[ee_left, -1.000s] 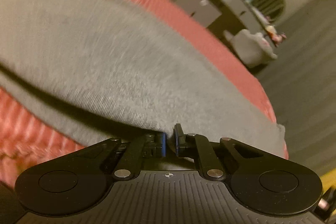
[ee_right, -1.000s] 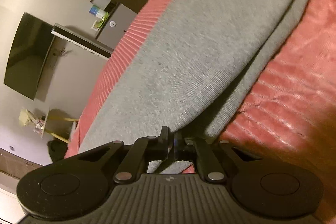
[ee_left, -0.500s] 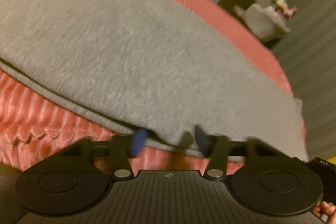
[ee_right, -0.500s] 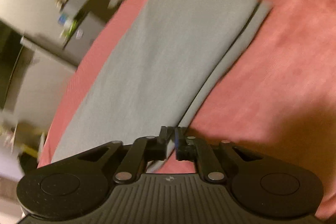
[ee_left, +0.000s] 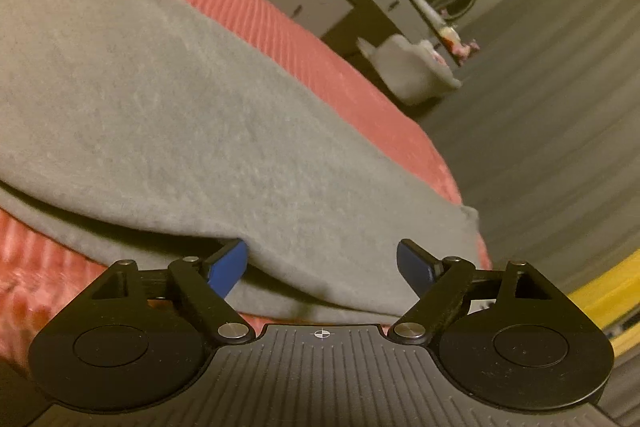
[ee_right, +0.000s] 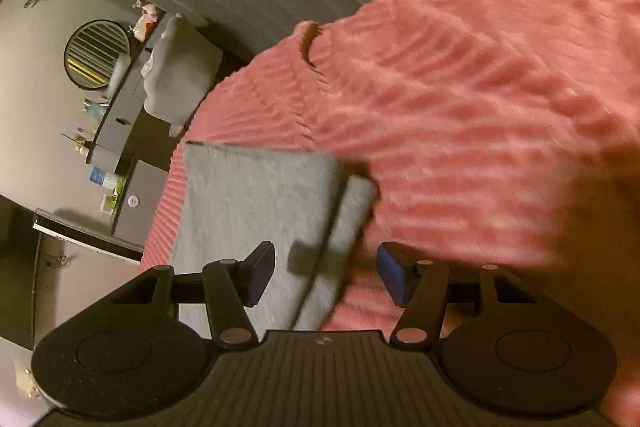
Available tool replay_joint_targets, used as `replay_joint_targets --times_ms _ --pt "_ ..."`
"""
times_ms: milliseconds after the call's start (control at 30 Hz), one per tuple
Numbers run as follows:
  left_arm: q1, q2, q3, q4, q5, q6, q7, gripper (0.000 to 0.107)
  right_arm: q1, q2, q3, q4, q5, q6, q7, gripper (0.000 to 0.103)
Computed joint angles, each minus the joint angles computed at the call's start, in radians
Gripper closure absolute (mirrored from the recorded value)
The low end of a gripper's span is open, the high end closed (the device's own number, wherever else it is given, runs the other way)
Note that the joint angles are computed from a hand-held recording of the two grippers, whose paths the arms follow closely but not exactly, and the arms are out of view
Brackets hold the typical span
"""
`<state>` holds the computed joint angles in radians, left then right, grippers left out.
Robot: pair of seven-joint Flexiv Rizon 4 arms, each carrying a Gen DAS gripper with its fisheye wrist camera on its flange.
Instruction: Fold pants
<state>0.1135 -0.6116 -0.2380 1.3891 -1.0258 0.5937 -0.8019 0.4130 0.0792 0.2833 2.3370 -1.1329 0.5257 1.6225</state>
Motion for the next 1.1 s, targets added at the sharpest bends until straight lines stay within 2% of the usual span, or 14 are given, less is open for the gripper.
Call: replay_joint_targets --times_ms 67,167,333,400,433,533,600,700,833,867,933,1000,1033,1100 --pt "-0.012 0.007 0.002 0.015 -0.008 0.046 0.017 0.02 -0.015 -0.003 -0.016 0.004 -0.027 0.019 -0.009 0.05" --pt "-0.038 0.016 0.01 0.037 -0.011 0.154 0.028 0.016 -0.037 -0.011 -0.036 0.011 -0.074 0.069 -0.026 0.093" --pt "-0.085 -0.012 0.052 0.01 0.13 0.285 -0.096 0.014 -0.029 -0.024 -0.025 0.009 -0.088 0.049 0.011 0.087" --pt "-0.09 -0.018 0.06 0.0 0.191 0.303 -0.137 0.012 -0.034 -0.022 -0.031 0.016 -0.123 0.064 0.045 0.078" --pt "-0.095 -0.022 0.07 -0.01 0.232 0.302 -0.166 0.012 -0.035 -0.024 -0.032 0.012 -0.117 0.065 0.038 0.077" --pt "-0.085 -0.03 0.073 -0.032 0.317 0.267 -0.204 0.012 -0.033 -0.033 -0.035 -0.013 -0.057 0.066 -0.064 0.078" --pt "-0.074 -0.028 0.062 -0.035 0.343 0.245 -0.193 0.012 -0.023 -0.044 -0.031 -0.048 0.02 0.038 -0.182 0.09" --pt "-0.027 -0.004 0.006 0.005 0.268 0.218 -0.131 0.012 -0.009 -0.055 -0.026 -0.092 0.069 -0.016 -0.299 0.093" --pt "0.048 0.034 -0.06 0.047 0.09 0.07 0.033 0.012 0.008 -0.06 -0.021 -0.123 0.102 -0.062 -0.336 0.093" --pt "0.057 0.052 -0.07 0.075 0.028 0.076 0.093 0.012 0.01 -0.059 -0.021 -0.124 0.104 -0.066 -0.337 0.094" --pt "0.04 0.081 -0.064 0.122 -0.067 0.161 0.169 0.011 0.015 -0.06 -0.02 -0.134 0.113 -0.083 -0.349 0.094" --pt "-0.016 0.075 -0.012 0.12 -0.059 0.28 0.14 0.009 0.019 -0.067 -0.022 -0.154 0.134 -0.103 -0.39 0.094" --pt "-0.048 0.057 0.029 0.1 0.003 0.328 0.07 0.009 0.025 -0.075 -0.021 -0.172 0.145 -0.125 -0.418 0.094" --pt "-0.076 0.021 0.086 0.053 0.127 0.34 -0.104 0.01 0.044 -0.102 -0.022 -0.235 0.148 -0.196 -0.507 0.094"
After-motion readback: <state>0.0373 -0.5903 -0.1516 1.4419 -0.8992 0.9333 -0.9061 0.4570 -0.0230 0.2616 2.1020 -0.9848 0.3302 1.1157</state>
